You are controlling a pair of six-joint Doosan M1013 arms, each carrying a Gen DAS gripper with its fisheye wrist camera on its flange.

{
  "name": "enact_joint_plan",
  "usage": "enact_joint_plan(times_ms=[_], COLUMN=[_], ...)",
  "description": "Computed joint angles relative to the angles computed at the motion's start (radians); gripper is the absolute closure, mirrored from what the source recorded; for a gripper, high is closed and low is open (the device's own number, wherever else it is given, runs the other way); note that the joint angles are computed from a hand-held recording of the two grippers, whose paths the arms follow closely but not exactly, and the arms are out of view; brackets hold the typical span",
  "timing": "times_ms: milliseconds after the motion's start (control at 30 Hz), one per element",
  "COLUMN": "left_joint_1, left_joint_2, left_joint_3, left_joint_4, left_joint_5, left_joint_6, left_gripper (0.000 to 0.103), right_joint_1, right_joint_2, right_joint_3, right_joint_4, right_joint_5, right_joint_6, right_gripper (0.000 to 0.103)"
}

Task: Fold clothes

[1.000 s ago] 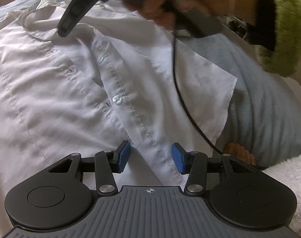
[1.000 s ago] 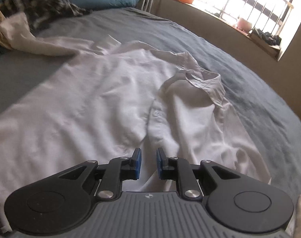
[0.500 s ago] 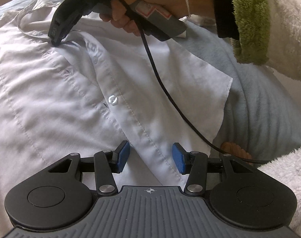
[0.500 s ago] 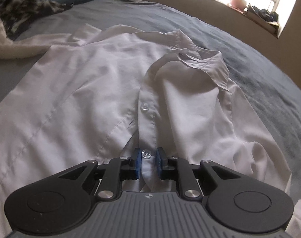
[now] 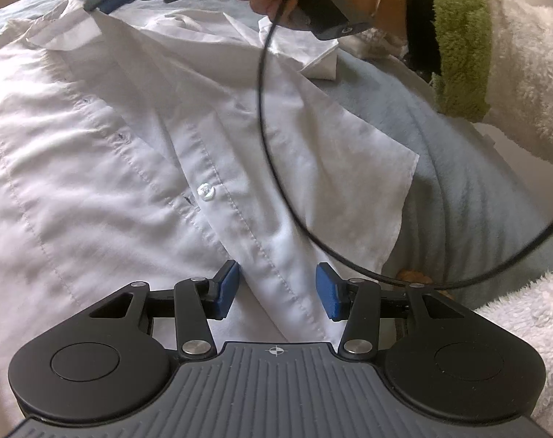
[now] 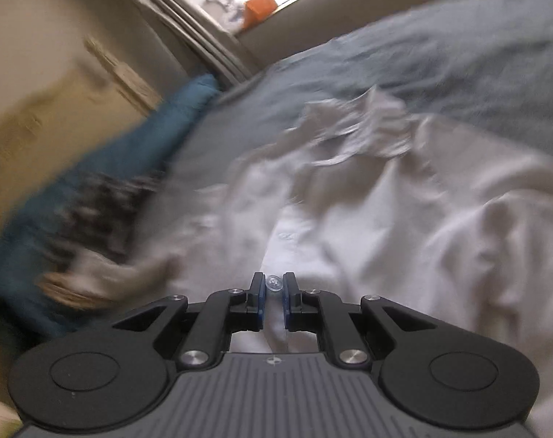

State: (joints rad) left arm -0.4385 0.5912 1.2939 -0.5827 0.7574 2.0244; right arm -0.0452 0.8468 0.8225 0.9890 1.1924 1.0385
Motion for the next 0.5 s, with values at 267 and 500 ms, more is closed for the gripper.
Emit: enact_joint_plan(times_ms=[267, 500], left_joint_1=[-0.002, -0.004], left_joint_2=[-0.003, -0.002], left_joint_3=[0.002, 0.001], left_joint_4=[0.001, 0.013], left_joint_5=[0.007, 0.016], left_joint_6=[0.013, 0.015], left_gripper=[0.057, 0.057], right_joint_1=[-0.011, 0.025], right_joint_2=[0.098, 0.067], right_joint_3=[-0.081, -0.057], right_joint_4=[0.185, -0.110], right_joint_5=[0.140, -0.046], right_joint_6=[0.116, 0.237], right_gripper=[0.093, 0.091])
